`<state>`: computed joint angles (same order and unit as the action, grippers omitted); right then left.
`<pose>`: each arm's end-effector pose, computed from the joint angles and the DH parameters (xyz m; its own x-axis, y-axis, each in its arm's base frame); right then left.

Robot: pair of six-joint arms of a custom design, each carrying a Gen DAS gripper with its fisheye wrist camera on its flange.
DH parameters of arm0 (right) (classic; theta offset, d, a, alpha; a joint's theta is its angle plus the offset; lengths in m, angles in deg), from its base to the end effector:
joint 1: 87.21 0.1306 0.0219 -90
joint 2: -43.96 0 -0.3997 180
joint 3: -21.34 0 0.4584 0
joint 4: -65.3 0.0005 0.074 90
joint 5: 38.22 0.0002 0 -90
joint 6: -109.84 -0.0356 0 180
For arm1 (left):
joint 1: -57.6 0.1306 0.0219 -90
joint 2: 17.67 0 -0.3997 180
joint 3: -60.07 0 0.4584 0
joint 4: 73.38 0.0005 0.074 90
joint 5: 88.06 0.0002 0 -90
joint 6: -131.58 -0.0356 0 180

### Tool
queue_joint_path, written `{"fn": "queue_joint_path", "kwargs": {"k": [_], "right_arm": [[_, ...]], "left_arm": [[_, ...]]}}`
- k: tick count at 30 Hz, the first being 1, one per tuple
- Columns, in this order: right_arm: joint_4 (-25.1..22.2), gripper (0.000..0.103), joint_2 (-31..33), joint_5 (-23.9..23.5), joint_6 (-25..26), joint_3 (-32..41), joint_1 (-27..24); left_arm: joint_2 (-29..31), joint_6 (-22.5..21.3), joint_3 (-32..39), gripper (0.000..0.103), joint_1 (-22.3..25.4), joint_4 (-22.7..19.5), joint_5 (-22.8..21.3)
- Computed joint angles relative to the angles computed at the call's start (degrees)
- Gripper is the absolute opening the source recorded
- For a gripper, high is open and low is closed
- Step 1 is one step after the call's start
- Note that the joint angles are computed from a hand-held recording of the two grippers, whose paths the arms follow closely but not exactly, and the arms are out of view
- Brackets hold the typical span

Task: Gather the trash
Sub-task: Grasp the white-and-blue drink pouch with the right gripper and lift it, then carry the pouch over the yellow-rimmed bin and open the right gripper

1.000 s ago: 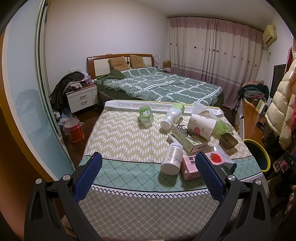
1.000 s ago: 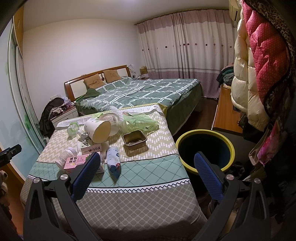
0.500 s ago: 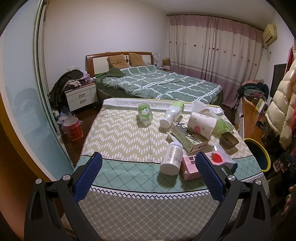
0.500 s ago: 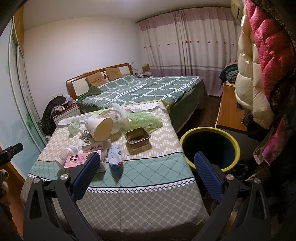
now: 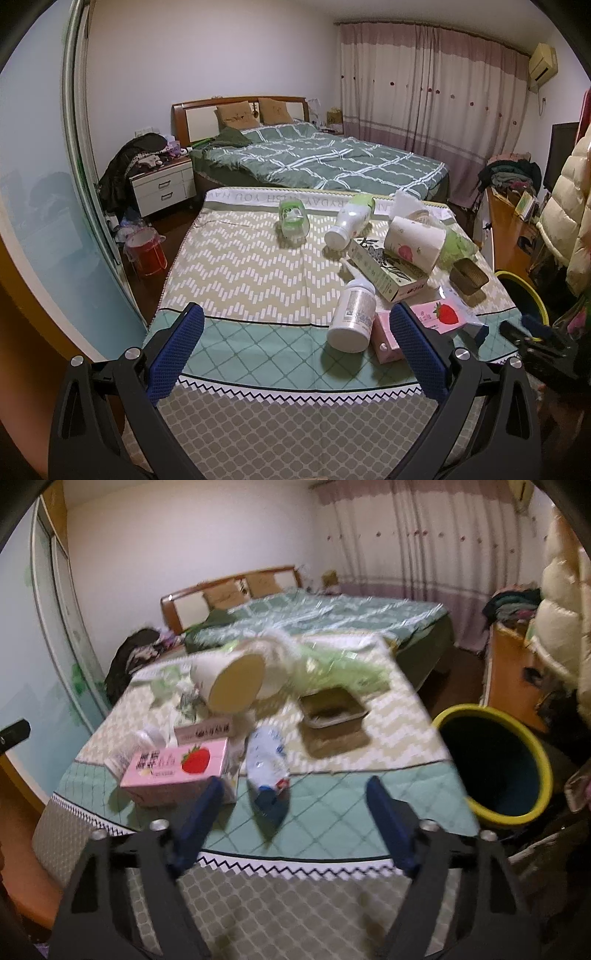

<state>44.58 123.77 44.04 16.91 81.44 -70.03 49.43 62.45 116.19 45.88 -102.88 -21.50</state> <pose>0.4437 0.1417 0.2984 -0.6387 -0.1445 -0.7557 -0.3584 0.9250 0.1261 0.3919 -0.0673 0.3421 -0.5548 -0.2187 -0.8027 -0.3291 0.9438 -0.0297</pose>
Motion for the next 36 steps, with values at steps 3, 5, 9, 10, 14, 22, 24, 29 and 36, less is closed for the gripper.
{"fn": "queue_joint_path", "kwargs": {"k": [3,5,9,10,14,22,24,29,36], "right_arm": [[-0.7,0.062,2.3,0.2,1.1,1.0,0.4],[-1.1,0.061,3.6,0.4,1.4,1.6,0.5],[-2.5,0.055,6.1,0.7,2.3,3.3,0.8],[-3.0,0.053,6.8,0.8,2.5,3.9,0.9],[-4.4,0.049,8.1,-0.1,2.7,5.5,1.0],[-6.3,0.031,10.0,0.0,4.3,7.5,1.9],[-6.2,0.03,9.7,-1.3,4.1,7.4,1.7],[-5.5,0.03,7.9,-2.8,2.7,6.2,0.1],[-3.9,0.03,5.2,-2.1,0.5,5.3,-5.4]], "left_arm": [[1.2,-0.3,0.6,0.099,0.4,0.1,0.5],[2.0,-0.4,1.0,0.099,0.6,0.3,1.0],[3.3,-0.4,1.5,0.099,0.7,0.2,1.7],[3.6,-0.5,1.6,0.099,0.7,0.2,1.9],[4.9,-0.6,2.2,0.099,0.9,0.5,2.5],[5.5,-0.7,2.4,0.099,1.1,0.7,2.9],[5.5,-0.7,2.4,0.099,1.1,0.8,2.9],[5.8,-0.9,2.4,0.099,0.7,1.1,3.2],[7.1,-1.7,3.1,0.099,-0.4,1.6,3.9]]}}
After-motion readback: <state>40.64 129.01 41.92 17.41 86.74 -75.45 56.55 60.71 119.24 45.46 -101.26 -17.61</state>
